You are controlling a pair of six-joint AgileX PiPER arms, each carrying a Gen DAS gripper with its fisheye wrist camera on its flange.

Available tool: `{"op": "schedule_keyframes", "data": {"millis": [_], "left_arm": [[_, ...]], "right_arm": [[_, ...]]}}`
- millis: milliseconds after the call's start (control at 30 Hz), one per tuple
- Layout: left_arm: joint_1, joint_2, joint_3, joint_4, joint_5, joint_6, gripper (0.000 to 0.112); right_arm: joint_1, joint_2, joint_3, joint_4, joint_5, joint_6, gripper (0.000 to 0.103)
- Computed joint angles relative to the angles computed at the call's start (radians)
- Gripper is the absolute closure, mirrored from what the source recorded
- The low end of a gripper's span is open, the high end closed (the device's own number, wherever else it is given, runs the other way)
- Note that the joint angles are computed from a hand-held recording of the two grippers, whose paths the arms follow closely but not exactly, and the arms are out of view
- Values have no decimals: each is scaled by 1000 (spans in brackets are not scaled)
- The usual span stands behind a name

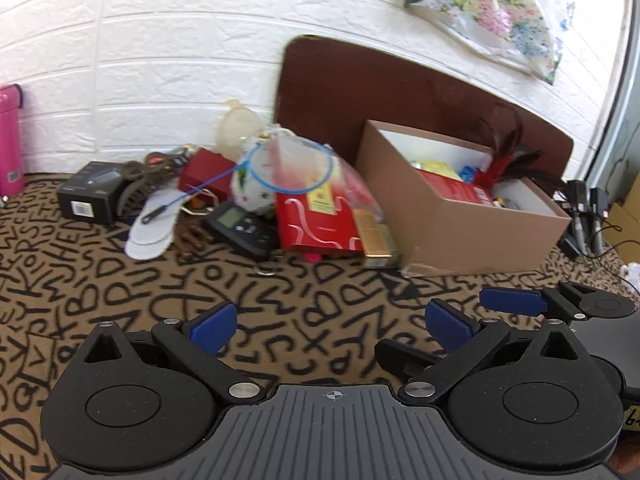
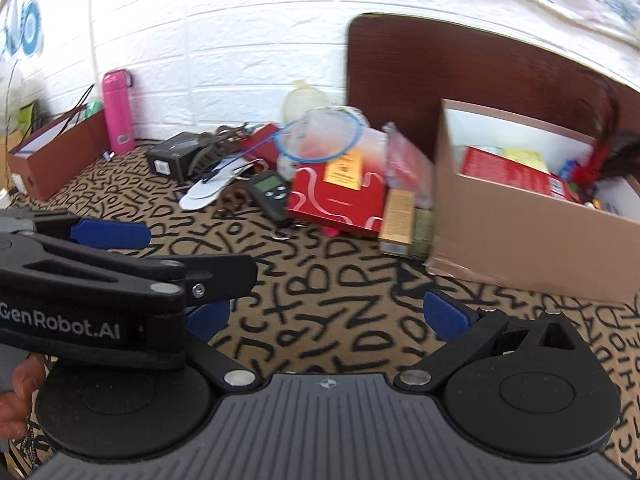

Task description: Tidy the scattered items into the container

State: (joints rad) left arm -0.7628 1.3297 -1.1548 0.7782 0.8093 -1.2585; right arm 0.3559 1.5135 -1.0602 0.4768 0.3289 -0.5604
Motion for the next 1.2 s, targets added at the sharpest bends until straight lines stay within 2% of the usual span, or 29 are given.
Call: {"op": "schedule_keyframes", "data": {"millis": [167, 267, 367, 467, 567, 633, 733, 900, 1033, 1133, 1200], "left_arm": [[88, -35, 48, -64, -82, 54, 9], [150, -34, 59, -106, -129, 101, 9], [228, -23, 57, -171, -194, 168, 9], [299, 15, 33, -256, -269, 273, 9], [347, 86, -18, -309, -303, 364, 9], [379, 141, -65, -368, -316, 453, 10], [424, 216, -127, -483, -342, 580, 13], [482, 329, -236, -687, -350, 799, 25], [505, 393, -299, -746, -356, 865, 26], [522, 440, -350, -784, -348, 899, 27], [533, 468, -382, -824, -334, 936, 35]], "right_arm": [[51, 54, -53, -126, 5, 126, 0], [61, 94, -83, -136, 1, 143, 1], [58, 139, -100, -62, -29, 63, 1], [47, 186, -116, 76, -62, -69, 1], [38, 239, -148, 123, -95, -131, 1], [30, 274, -176, 161, -105, -189, 1], [12, 327, -223, 310, -102, -353, 1], [12, 421, -314, 414, -130, -512, 3], [-3, 473, -373, 581, -100, -719, 3], [-4, 520, -434, 562, -97, -726, 3], [-14, 559, -495, 499, -57, -655, 3]]}}
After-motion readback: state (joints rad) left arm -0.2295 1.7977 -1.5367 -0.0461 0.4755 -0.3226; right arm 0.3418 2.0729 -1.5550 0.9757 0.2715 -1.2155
